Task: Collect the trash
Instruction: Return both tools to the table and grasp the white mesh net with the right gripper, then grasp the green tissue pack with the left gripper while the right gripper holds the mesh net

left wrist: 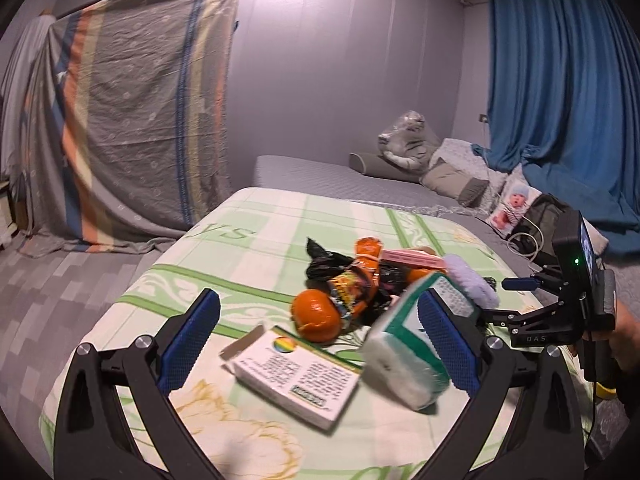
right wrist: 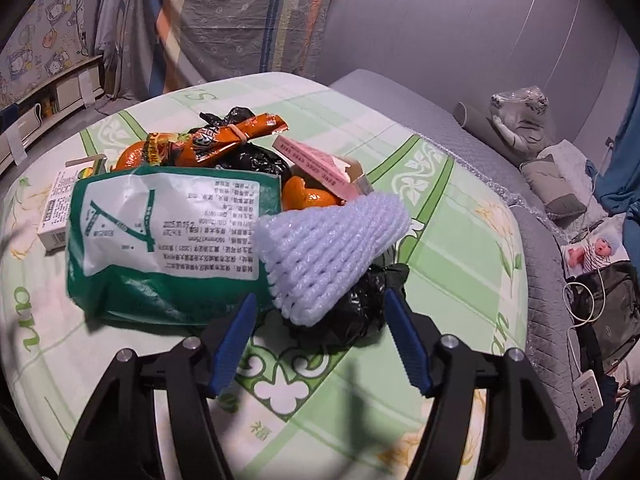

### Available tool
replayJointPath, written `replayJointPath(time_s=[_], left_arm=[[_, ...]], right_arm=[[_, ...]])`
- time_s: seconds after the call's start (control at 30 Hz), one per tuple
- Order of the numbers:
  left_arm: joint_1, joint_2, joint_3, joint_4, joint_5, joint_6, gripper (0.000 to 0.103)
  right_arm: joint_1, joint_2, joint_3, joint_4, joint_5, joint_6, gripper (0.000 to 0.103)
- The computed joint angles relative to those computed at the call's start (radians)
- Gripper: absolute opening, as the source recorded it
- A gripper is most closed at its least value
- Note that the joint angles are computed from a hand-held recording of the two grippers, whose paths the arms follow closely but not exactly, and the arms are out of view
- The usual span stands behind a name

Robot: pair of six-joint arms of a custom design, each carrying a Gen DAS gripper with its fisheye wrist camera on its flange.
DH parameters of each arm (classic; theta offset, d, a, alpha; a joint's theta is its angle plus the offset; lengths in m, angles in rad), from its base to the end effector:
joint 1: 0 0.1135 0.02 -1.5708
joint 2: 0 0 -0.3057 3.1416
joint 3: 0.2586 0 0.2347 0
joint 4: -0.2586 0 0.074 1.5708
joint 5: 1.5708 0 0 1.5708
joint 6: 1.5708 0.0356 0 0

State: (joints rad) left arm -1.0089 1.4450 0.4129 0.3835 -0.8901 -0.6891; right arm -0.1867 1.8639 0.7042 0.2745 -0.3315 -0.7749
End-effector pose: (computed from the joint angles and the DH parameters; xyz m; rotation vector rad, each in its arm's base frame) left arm 0.1440 -0.1768 0.1946 -0.1427 1.9572 -0.1103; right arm 0.3187 -0.0484 0.1388 -0.8287 2.2442 -0.0400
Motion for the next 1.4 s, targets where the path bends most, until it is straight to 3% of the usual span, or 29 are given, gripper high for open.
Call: replayJointPath(time_s=[0.13,0.2,0.37,0.6,0.83,0.87,0.93,1.1,1.27,1.4], left_arm=[[0.023,-0.009,-0.012,-0.008,-0.001,-0.011,0.095],[0.028,-0.012,-0.015,-0.01,0.002,-0.013,0.095],[0.027,-0.001,0.002,-0.028,-0.003,-0.001,0.095],[0.034,0.047,0.057,-0.043,0.093,0.048,0.095],[0.121,0.136,0.165,-0.065,0.4,0.214,0.095],[0.146,0.163,0.196,-0.076,0.467,0.257,0.095],[0.167,0.205,0.239,-0.1,0.504,0.283,0.095],[0.242,0.313,0.371,-0.2,0.708,0.361,0.095],[0.232,0.374,0.486,-0.305,0.753,0.44,0.095],[0.226,0.44,0.591,-0.414,0.719,0.47,0.095]], right_arm=[[0.011,0.048,0.077,-0.078,0.004,0.01,0.047],[0.003,0.063,0.11,-0.117,-0.01,0.033,0.03],[-0.045,0.056,0.15,-0.193,-0.084,0.078,0.015],[-0.188,-0.001,0.208,-0.4,-0.306,0.084,0.013],[-0.355,-0.054,0.244,-0.668,-0.545,-0.052,0.013],[-0.372,-0.058,0.247,-0.703,-0.565,-0.076,0.013],[-0.414,-0.066,0.252,-0.777,-0.606,-0.138,0.013],[-0.494,-0.079,0.268,-0.912,-0.655,-0.259,0.013],[-0.555,-0.065,0.296,-1.016,-0.686,-0.352,0.013],[-0.573,-0.057,0.296,-1.035,-0.693,-0.378,0.013]])
